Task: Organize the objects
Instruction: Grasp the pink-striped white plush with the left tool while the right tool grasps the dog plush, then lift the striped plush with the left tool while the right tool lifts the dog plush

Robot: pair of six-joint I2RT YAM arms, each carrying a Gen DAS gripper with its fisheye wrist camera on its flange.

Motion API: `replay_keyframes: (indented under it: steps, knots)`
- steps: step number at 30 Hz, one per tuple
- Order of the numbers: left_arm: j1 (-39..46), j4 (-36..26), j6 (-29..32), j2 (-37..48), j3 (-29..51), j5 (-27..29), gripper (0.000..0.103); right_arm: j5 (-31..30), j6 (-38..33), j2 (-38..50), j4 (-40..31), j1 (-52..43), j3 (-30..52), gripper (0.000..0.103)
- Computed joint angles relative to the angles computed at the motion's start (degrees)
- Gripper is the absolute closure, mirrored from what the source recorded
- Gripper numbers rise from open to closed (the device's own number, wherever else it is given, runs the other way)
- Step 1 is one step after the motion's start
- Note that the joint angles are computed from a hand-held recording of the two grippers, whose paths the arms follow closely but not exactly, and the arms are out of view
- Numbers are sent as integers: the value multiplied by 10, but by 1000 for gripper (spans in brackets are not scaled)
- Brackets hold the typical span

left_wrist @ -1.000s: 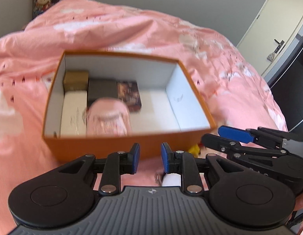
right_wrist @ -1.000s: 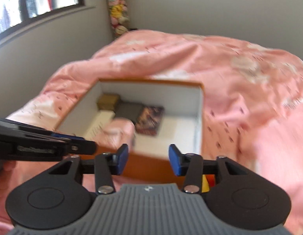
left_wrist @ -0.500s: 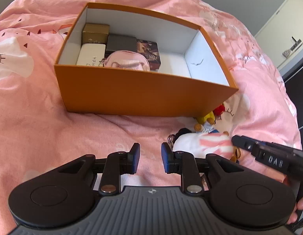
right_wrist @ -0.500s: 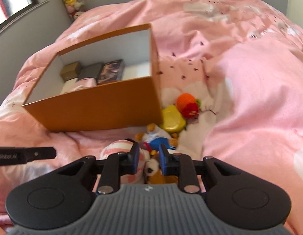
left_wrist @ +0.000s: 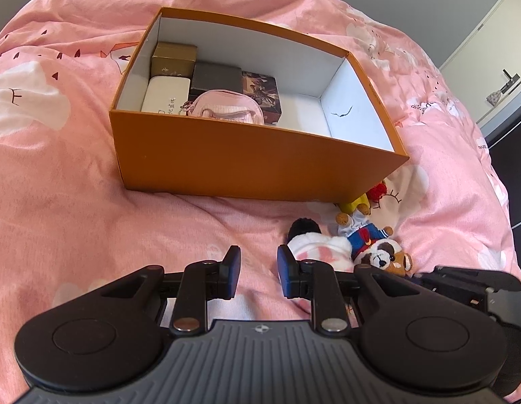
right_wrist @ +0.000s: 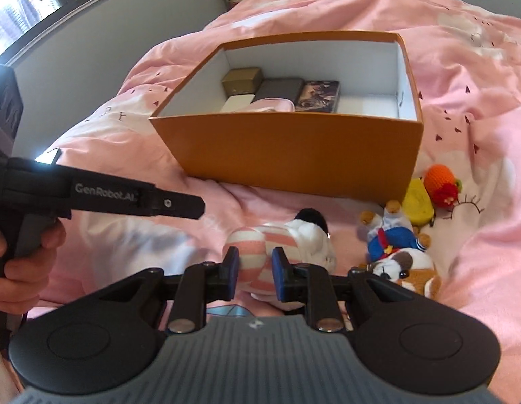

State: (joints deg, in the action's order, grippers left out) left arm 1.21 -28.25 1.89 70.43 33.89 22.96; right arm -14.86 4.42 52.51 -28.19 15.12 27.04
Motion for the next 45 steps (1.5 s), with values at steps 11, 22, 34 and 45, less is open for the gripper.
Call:
replay_keyframes:
  steps: [11, 22, 34, 45]
  knots:
    - [7, -35, 24, 59, 41, 78, 76, 44, 37, -14, -6, -86, 7, 78]
    - [-75, -17, -11, 184, 131, 73, 59, 29, 33, 37, 6, -130, -3, 78]
    - [-139, -116, 67, 289, 225, 5, 47, 61, -60, 62, 7, -180, 16, 58]
    - [-145, -159, 89, 339, 247, -12, 28, 17, -111, 192, 26, -229, 30, 43]
